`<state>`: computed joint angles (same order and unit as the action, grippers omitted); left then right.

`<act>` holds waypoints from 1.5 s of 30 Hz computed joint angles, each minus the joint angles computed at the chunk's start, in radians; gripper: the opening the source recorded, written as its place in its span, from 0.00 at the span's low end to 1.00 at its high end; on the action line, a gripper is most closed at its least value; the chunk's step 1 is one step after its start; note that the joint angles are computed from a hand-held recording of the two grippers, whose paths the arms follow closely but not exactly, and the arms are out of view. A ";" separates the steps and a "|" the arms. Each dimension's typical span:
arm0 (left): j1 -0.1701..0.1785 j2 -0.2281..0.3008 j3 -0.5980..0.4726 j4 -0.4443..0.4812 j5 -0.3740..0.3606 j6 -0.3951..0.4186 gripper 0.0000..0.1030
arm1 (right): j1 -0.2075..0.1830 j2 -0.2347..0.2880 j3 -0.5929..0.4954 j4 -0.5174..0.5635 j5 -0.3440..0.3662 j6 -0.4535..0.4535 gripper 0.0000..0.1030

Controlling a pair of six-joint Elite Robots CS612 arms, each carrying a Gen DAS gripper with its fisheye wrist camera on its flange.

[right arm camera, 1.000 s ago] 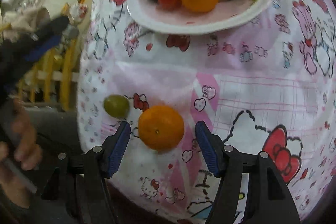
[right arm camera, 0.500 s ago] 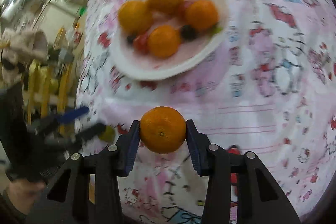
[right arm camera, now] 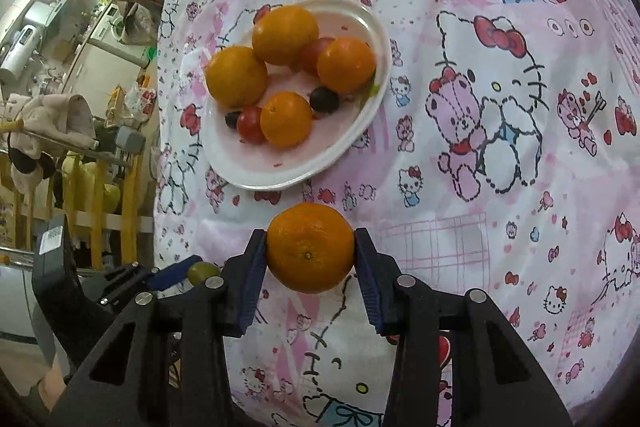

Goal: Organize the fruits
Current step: 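Lower the tangerine onto the plate and open the right tool while the left tool carries the green tomato, then lower the green tomato onto the plate and open the left tool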

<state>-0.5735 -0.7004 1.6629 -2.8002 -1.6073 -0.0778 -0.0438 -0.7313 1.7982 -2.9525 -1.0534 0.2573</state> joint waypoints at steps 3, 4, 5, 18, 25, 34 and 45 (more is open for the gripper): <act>0.020 -0.009 -0.013 -0.039 -0.050 -0.036 0.25 | -0.002 0.000 -0.016 -0.016 0.016 0.011 0.44; 0.026 -0.009 -0.022 -0.050 -0.064 -0.053 0.25 | -0.002 0.001 -0.024 -0.020 0.016 0.012 0.44; 0.029 -0.009 -0.032 -0.058 -0.070 -0.063 0.25 | -0.003 0.003 -0.032 -0.018 0.017 0.010 0.44; 0.057 0.058 -0.166 -0.052 -0.084 -0.201 0.25 | 0.020 0.084 -0.243 0.119 -0.010 -0.014 0.44; 0.070 0.072 -0.177 -0.044 -0.099 -0.239 0.25 | 0.035 0.143 -0.334 0.210 -0.038 -0.028 0.44; 0.071 0.084 -0.185 -0.039 -0.120 -0.238 0.25 | 0.018 0.157 -0.330 0.181 0.059 0.016 0.60; 0.041 0.122 -0.241 -0.032 -0.144 -0.212 0.25 | -0.024 0.105 -0.238 0.044 0.080 0.087 0.63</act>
